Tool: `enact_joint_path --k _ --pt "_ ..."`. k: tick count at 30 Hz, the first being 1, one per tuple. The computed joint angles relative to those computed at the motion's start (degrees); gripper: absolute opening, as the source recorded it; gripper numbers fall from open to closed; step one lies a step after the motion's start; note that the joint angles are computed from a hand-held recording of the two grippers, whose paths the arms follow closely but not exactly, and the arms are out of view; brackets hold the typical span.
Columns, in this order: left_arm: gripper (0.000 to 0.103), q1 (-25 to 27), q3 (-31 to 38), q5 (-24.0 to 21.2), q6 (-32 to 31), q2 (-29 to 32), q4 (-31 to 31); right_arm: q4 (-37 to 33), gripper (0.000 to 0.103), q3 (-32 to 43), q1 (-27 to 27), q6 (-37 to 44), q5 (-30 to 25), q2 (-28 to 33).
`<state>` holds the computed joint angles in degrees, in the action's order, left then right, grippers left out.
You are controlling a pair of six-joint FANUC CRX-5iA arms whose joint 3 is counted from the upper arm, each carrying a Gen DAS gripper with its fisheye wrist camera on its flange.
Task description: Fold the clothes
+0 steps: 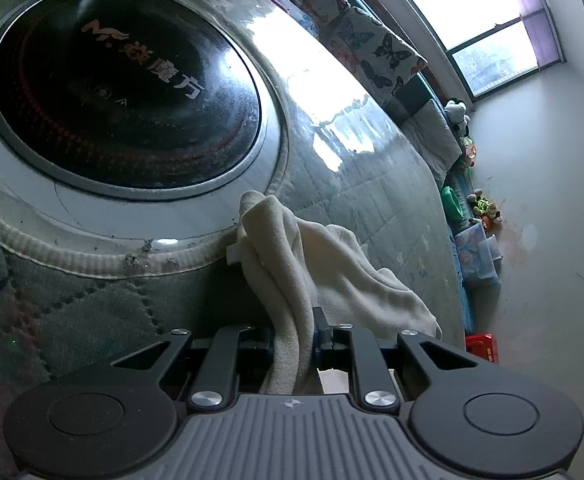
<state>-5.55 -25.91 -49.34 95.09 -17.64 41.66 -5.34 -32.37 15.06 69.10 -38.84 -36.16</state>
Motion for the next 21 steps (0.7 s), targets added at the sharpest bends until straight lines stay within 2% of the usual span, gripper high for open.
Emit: enact_joint_path --k 1,2,6,7,10,12,14,16,21 --pt "0.018 -0.1 0.1 0.0 0.1 0.1 -0.2 -2.3 0.029 0.9 -1.1 2.2 -0.8 0.3" --pt "0.018 -0.1 0.3 -0.1 0.1 0.1 -0.5 -4.0 0.029 1.5 -1.8 3.7 -1.3 0.6" --pt "0.018 -0.2 0.7 -0.3 0.6 0.3 -1.0 -3.1 0.031 1.0 -1.6 2.4 -0.7 0.2" --pt "0.018 -0.3 0.9 -0.3 0.7 0.3 -1.3 -2.7 0.036 0.9 -1.4 1.9 -0.6 0.2" --pt "0.018 -0.5 0.9 -0.1 0.9 0.3 -1.5 -1.2 0.035 0.1 -0.4 0.7 0.1 -0.1" --pt "0.018 -0.5 1.0 -0.1 0.9 0.3 -1.7 -3.4 0.034 0.9 -1.1 2.7 -0.6 0.3" --pt "0.018 -0.6 1.2 -0.2 1.0 0.3 -2.1 -5.7 0.021 1.8 -1.9 4.7 -1.2 0.7" --pt "0.017 -0.7 1.8 -0.3 1.1 0.4 -3.0 -6.5 0.014 2.0 -2.0 5.5 -1.4 0.7" --pt "0.017 -1.3 3.3 -0.5 0.2 0.6 -4.6 0.3 0.012 -0.8 1.7 -0.1 1.3 -2.3"
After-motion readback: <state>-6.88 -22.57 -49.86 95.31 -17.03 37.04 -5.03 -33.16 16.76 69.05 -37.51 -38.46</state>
